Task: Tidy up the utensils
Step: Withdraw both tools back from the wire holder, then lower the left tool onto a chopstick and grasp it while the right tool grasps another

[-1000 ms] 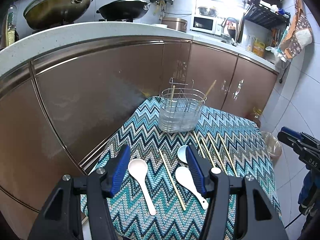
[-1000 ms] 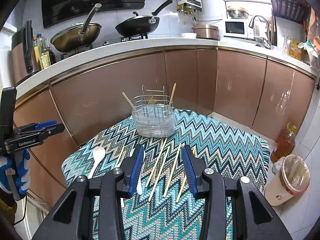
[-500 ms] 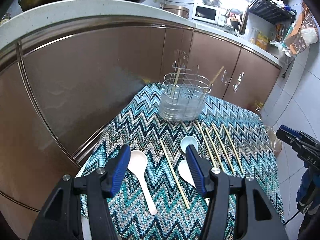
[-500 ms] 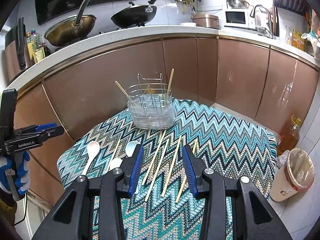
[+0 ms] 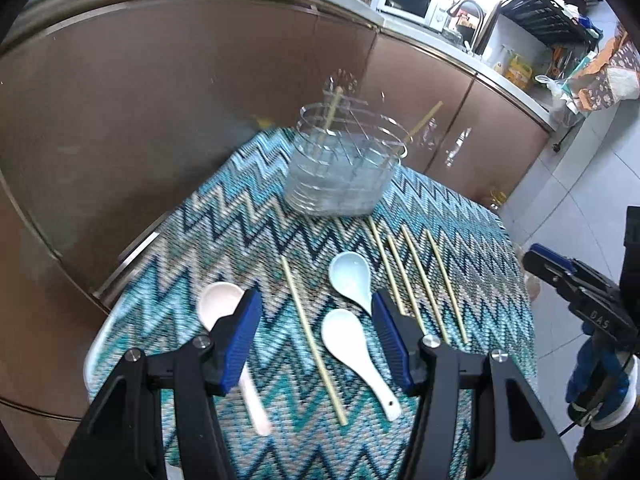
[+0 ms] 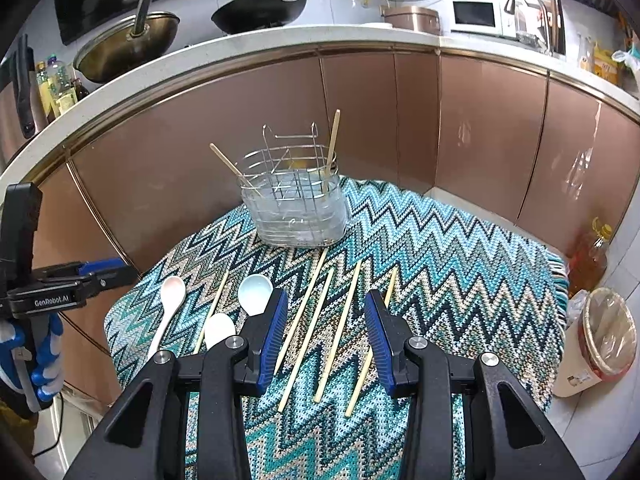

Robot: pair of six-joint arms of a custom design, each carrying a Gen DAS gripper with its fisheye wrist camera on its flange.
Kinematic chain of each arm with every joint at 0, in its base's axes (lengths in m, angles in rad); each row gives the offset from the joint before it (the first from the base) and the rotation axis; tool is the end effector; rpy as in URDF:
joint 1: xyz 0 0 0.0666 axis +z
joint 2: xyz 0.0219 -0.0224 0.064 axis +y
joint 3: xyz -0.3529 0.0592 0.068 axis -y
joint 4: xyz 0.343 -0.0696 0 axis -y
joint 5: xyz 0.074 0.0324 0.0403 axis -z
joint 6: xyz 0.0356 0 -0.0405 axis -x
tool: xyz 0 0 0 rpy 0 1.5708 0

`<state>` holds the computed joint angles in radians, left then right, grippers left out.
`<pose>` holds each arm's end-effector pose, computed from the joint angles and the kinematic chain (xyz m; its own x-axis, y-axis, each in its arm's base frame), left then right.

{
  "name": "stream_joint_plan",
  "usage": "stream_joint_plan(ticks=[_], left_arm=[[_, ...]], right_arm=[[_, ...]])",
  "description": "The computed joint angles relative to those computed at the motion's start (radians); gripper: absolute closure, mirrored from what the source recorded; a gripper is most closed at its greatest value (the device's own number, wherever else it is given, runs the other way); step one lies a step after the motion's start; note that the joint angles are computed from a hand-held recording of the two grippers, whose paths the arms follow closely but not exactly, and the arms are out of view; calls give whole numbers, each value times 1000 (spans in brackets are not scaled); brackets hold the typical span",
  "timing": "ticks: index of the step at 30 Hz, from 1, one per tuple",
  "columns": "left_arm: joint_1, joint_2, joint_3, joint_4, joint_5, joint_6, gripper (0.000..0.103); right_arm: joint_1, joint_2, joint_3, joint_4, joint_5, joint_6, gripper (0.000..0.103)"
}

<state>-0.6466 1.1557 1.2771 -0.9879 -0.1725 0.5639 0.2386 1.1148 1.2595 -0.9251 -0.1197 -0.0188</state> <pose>0.2850 -0.2080 0.4392 -0.7839 -0.0680 -0.6172 0.1016 0.9665 -0.2355 0.3339 0.0852 0.4498 -0.6895 -0.1485 -0.7089 -0.3042 0.9476 0.0974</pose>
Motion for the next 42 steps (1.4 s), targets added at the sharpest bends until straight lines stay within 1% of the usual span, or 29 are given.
stream_joint_plan(ticks=[3,7,10,12,14,19,21,28,32,36,38,42], left_arm=[[13,48,23,-1,23,7,48],[43,117,60,-15,60,16,50],[73,167,83,-28,94,30,54],[95,197,92,-33,125,42,59],[114,227,102,-39,146,49,61],[142,272,115,-43,170,44,63],[150,291,124,-47,175,38,64],[181,355,169,-81,200,29,69],[200,390,192,-97,226,29,70],[213,428,211,-108,275,24,77],[215,445,223,-114,290,12,78],[215,468,247,-132,297,-13,80]], right_arm=[[-11,41,20,-15,-17,10,66],[-40,112,58,-41,-67,13,76],[-59,179,96,-63,-94,12,81],[-64,225,122,-79,-109,11,83],[-66,279,154,-95,-124,13,85],[-70,410,244,-132,-144,12,87],[-71,461,281,-147,-138,15,87],[-71,574,375,-203,-102,26,88],[-78,609,403,-220,-95,38,88],[-80,633,419,-236,-89,51,88],[-81,643,424,-240,-90,56,89],[-70,672,444,-236,-85,50,89]])
